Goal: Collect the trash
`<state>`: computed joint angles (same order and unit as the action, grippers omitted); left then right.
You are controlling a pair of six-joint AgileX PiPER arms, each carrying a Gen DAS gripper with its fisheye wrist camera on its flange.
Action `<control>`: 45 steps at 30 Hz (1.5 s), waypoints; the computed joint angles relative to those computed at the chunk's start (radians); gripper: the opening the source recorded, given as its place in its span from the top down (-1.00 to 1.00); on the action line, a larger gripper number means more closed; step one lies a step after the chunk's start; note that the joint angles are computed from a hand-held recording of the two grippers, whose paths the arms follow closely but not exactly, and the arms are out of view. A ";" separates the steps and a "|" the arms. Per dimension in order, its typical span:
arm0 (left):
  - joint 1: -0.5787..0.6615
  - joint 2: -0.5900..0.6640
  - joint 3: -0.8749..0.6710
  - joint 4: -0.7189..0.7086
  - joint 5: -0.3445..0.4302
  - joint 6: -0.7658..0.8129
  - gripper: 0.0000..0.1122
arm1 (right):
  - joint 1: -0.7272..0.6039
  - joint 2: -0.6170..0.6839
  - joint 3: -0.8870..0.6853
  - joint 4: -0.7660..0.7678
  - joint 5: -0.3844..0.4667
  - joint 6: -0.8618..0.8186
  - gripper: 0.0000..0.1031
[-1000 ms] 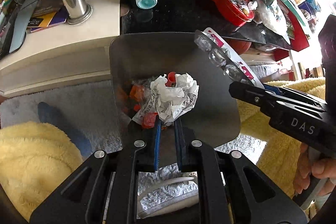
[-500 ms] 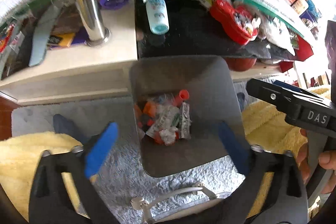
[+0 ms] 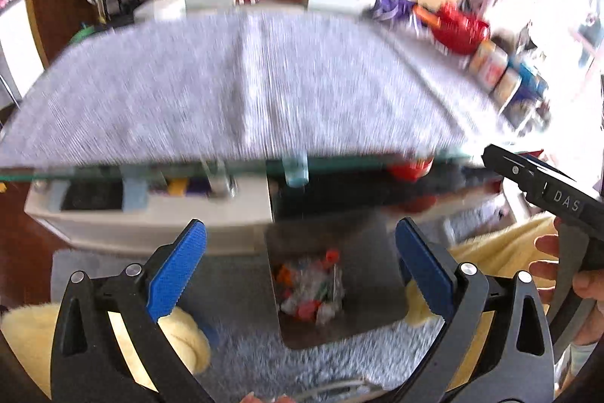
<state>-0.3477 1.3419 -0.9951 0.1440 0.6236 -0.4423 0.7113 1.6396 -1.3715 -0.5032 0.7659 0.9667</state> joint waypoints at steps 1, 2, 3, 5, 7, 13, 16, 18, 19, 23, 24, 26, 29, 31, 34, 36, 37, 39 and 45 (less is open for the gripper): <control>-0.007 -0.017 -0.018 0.030 0.013 -0.027 -0.69 | 0.008 -0.017 -0.008 -0.034 0.014 0.017 -0.93; -0.015 -0.024 -0.034 0.049 0.023 -0.045 -0.69 | 0.016 -0.029 -0.015 -0.060 0.026 0.026 -0.93; -0.020 -0.034 -0.057 0.063 0.038 -0.057 -0.69 | 0.022 -0.036 -0.027 -0.075 0.042 0.022 -0.93; -0.019 -0.050 -0.088 0.047 0.061 -0.034 -0.69 | 0.029 -0.055 -0.047 -0.078 0.063 -0.007 -0.93; -0.026 -0.074 -0.114 0.036 0.073 -0.011 -0.69 | 0.044 -0.085 -0.040 -0.106 0.061 0.009 -0.93; -0.102 -0.105 -0.152 0.196 0.112 -0.134 -0.69 | 0.089 -0.106 -0.081 -0.149 0.134 0.016 -0.93; -0.134 -0.108 -0.158 0.249 0.116 -0.189 -0.69 | 0.110 -0.116 -0.080 -0.178 0.161 0.054 -0.93; -0.159 -0.108 -0.160 0.300 0.123 -0.238 -0.69 | 0.122 -0.124 -0.076 -0.203 0.170 0.073 -0.93; -0.169 -0.114 -0.158 0.321 0.130 -0.257 -0.69 | 0.135 -0.124 -0.082 -0.216 0.183 0.081 -0.93; -0.188 -0.129 -0.162 0.366 0.155 -0.297 -0.69 | 0.166 -0.132 -0.086 -0.263 0.204 0.101 -0.93; -0.195 -0.132 -0.162 0.385 0.161 -0.311 -0.69 | 0.170 -0.134 -0.085 -0.267 0.205 0.104 -0.93; -0.213 -0.137 -0.163 0.433 0.181 -0.342 -0.69 | 0.182 -0.138 -0.085 -0.281 0.206 0.116 -0.93; -0.228 -0.151 -0.161 0.469 0.197 -0.369 -0.69 | 0.195 -0.132 -0.090 -0.291 0.215 0.118 -0.93; -0.223 -0.164 -0.156 0.468 0.194 -0.373 -0.69 | 0.203 -0.129 -0.092 -0.293 0.218 0.118 -0.93; -0.224 -0.171 -0.157 0.482 0.201 -0.383 -0.69 | 0.214 -0.122 -0.101 -0.300 0.227 0.122 -0.93; -0.222 -0.175 -0.157 0.479 0.201 -0.384 -0.69 | 0.219 -0.119 -0.104 -0.303 0.229 0.125 -0.93; -0.221 -0.178 -0.156 0.478 0.200 -0.384 -0.69 | 0.216 -0.119 -0.105 -0.300 0.228 0.123 -0.93; -0.219 -0.180 -0.154 0.479 0.198 -0.385 -0.69 | 0.217 -0.120 -0.104 -0.301 0.225 0.124 -0.93; -0.210 -0.184 -0.153 0.468 0.193 -0.379 -0.69 | 0.227 -0.116 -0.116 -0.311 0.228 0.131 -0.93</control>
